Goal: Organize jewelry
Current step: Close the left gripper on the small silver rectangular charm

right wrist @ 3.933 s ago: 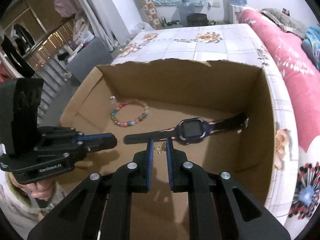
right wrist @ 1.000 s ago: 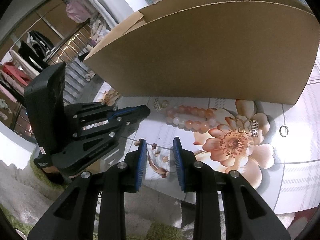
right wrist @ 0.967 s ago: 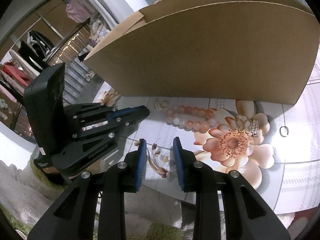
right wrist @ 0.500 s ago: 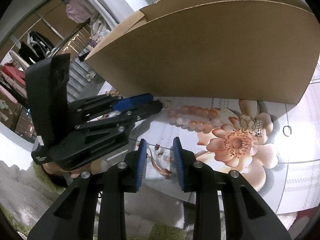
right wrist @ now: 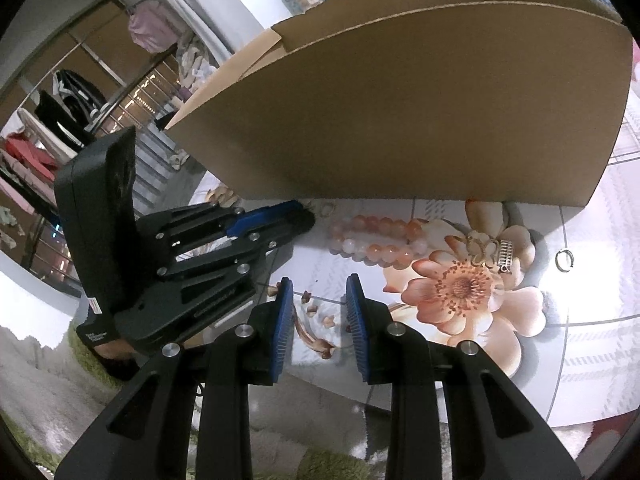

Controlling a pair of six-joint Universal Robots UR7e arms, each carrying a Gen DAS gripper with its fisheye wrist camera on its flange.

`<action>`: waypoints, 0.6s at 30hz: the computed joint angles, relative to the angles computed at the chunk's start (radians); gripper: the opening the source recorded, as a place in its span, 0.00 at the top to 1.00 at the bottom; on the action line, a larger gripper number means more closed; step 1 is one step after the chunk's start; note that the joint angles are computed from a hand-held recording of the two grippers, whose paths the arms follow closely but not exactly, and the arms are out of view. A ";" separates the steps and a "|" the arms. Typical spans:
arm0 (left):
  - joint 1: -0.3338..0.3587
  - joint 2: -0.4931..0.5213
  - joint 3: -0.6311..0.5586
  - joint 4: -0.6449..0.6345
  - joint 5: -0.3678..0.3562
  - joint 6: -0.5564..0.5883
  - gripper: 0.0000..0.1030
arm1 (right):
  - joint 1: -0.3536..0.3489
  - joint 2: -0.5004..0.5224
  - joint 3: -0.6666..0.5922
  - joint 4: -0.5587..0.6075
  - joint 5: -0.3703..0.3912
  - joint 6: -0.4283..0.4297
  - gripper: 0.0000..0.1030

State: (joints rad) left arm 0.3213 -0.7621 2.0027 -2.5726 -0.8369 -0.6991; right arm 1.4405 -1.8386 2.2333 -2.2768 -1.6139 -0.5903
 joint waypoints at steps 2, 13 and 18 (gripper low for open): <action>-0.006 -0.014 0.012 0.018 0.003 -0.019 0.90 | -0.002 -0.007 -0.001 0.001 0.005 -0.006 0.73; -0.028 -0.072 0.073 0.057 0.017 -0.120 0.90 | 0.141 0.091 0.033 -0.247 -0.129 -0.096 0.73; -0.031 -0.082 0.088 0.046 0.012 -0.122 0.90 | 0.203 0.179 0.051 -0.397 -0.252 -0.158 0.74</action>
